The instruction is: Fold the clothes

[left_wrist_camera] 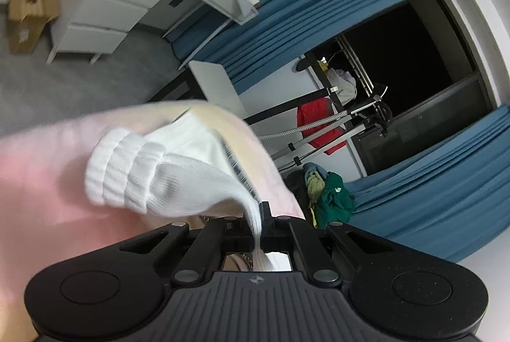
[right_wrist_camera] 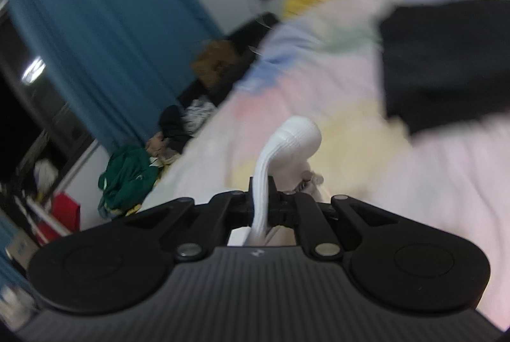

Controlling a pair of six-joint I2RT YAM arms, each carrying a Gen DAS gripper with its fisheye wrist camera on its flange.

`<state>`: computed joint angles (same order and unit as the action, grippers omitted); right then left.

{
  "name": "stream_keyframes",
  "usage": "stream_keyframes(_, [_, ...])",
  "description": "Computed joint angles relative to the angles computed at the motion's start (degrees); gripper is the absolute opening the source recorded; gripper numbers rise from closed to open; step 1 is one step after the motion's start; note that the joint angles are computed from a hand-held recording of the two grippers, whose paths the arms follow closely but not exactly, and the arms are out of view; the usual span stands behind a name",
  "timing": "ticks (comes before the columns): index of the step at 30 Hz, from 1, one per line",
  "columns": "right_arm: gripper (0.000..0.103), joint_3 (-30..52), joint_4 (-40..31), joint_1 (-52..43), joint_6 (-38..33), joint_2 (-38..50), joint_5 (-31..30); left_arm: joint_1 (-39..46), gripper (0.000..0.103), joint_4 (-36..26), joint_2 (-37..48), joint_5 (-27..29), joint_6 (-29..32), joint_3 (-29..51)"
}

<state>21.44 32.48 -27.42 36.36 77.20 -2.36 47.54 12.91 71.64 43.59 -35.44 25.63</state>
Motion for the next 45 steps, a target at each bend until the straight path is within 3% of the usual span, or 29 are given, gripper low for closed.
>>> stream_keyframes(4, [0.005,17.5,-6.2,7.0,1.2,11.4,5.7,-12.7,0.002,-0.8,13.0,-11.3,-6.4,16.0])
stream_keyframes(8, [0.005,36.3,-11.2,12.0,-1.8,27.3,12.5,-22.0,0.002,-4.3,29.1,-21.1,-6.1,35.2])
stream_keyframes(14, [0.005,64.6,-22.9,15.4,-3.7,51.6,18.9,-29.2,0.003,-17.6,56.3,-30.4,-4.5,68.4])
stream_keyframes(20, [0.008,86.8,-34.4,18.0,-9.5,68.1,23.0,-31.6,0.007,-33.5,77.8,-34.2,0.7,98.3])
stream_keyframes(22, [0.013,88.0,-35.2,17.4,-9.3,69.2,20.4,-31.5,0.014,-35.2,79.8,-33.1,3.6,101.2])
stream_keyframes(24, [0.025,85.4,-34.1,16.4,-9.3,67.5,16.5,-30.8,0.021,-31.4,76.4,-30.8,3.8,94.8])
stream_keyframes(26, [0.032,80.5,-32.5,15.3,-9.6,64.0,12.8,-29.5,0.044,-24.9,71.0,-26.9,3.6,84.8])
stream_keyframes(29, [0.044,69.9,-29.8,14.1,-9.6,56.0,9.5,-27.8,0.059,-16.1,61.7,-23.2,4.5,69.5])
stream_keyframes(32, [0.062,56.8,-24.0,12.7,-8.4,46.7,5.7,-25.0,0.067,-7.6,51.0,-19.4,4.7,52.0])
stream_keyframes(35, [0.062,42.5,-16.1,10.4,-3.2,38.0,-0.2,-21.7,0.078,-0.3,41.6,-15.3,2.5,36.7])
stream_keyframes(40, [0.066,20.7,-1.0,5.9,11.9,30.3,-10.3,-15.0,0.079,10.1,36.8,-7.9,-3.7,19.1])
stream_keyframes(43, [0.067,12.6,10.8,4.0,22.0,34.4,-16.6,-11.2,0.079,15.9,40.9,-2.3,-7.4,14.5])
stream_keyframes(45, [0.067,10.7,16.8,3.8,26.2,39.0,-18.6,-10.8,0.076,17.3,44.3,-2.7,-8.3,14.9])
